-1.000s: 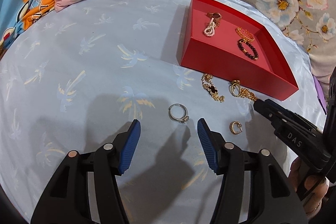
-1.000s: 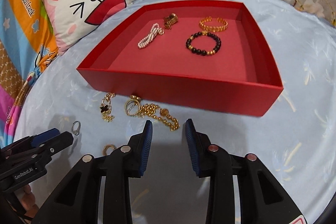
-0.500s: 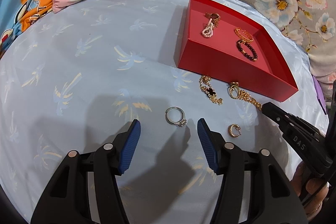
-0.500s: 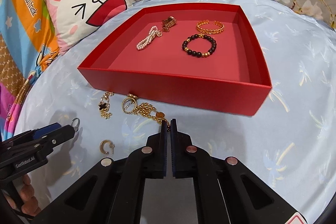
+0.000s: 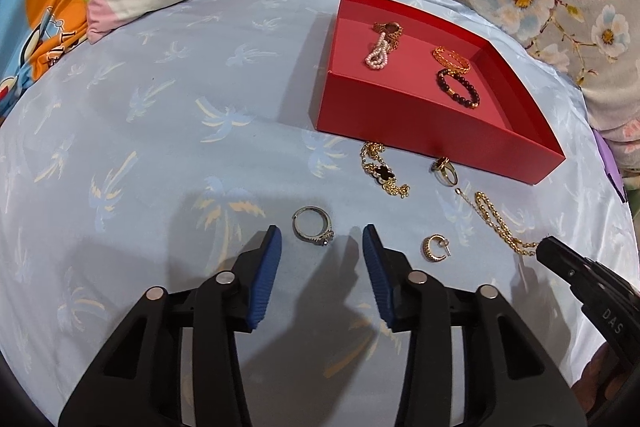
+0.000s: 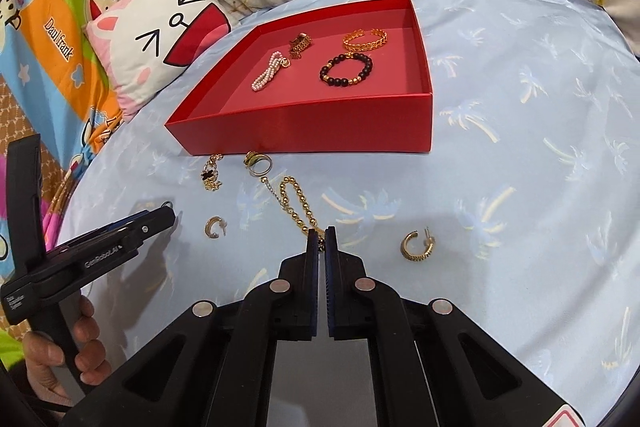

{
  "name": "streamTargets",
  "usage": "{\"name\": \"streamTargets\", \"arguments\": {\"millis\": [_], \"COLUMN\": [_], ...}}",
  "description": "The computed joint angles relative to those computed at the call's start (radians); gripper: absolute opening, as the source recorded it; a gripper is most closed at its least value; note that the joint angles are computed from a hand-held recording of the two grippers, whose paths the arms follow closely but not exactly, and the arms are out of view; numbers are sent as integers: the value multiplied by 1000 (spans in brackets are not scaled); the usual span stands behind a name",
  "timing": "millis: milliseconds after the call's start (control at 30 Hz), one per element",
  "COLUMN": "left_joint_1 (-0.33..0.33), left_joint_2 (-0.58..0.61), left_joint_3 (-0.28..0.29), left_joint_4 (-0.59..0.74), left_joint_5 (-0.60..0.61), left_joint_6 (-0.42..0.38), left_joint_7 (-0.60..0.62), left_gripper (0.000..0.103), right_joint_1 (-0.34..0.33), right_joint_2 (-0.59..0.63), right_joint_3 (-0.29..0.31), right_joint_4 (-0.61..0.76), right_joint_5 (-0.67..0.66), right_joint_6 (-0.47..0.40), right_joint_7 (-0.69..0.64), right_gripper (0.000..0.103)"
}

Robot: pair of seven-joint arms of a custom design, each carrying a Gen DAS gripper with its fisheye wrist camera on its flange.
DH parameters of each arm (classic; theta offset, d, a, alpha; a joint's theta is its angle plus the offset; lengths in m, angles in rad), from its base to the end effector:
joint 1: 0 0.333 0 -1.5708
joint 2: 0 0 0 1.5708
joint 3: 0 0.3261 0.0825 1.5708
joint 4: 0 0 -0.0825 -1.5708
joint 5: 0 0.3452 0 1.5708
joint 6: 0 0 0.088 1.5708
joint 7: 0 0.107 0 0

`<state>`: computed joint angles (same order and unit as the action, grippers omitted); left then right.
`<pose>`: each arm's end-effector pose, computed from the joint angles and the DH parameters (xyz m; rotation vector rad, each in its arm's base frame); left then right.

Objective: Organize jewelry
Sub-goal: 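Grasp the silver ring with the left tool while the right grasps a gold chain, then carry the ring and chain into the red box and open both tools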

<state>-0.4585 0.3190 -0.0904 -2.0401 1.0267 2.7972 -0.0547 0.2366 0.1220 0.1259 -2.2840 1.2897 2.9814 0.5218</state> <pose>0.4857 -0.3400 0.3565 -2.0565 1.7136 -0.7365 0.5000 0.1168 0.3698 -1.8730 1.5719 -0.2287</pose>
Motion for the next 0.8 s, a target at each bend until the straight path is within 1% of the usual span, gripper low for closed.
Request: {"name": "streamTargets", "arguments": {"millis": [33,133,233,300,533,733,800], "left_joint_1": [-1,-2,0,-1,-3,-11,-9], "left_joint_2": [1,4,7,8,9,17,21], "left_joint_3": [1,1,1,3,9,12,11], "left_joint_4": [1,5,5,5,0,15,20], "left_joint_5": [2,3,-1,-4,-20,-40,-48], "left_joint_6": [0,0,12,17,43,27,35], "left_joint_7": [0,2,7,10,13,37,51], "left_gripper": [30,20,11,8,8,8,8], "right_joint_1": [0,-2,2,6,31,44,46], "right_joint_2": [-1,-14,-34,-57,-129,-139,-140], "right_joint_3": [0,0,-6,-12,-43,-56,-57], "right_joint_4": [0,-5,-11,-18,-46,-50,-51], "right_joint_5": [0,21,46,72,112,115,115], "right_joint_6": [-1,-8,-17,-25,-41,-43,-43], "right_joint_7": [1,-14,-33,-56,-93,-86,-84], "right_gripper": [3,3,3,3,3,3,3]}}
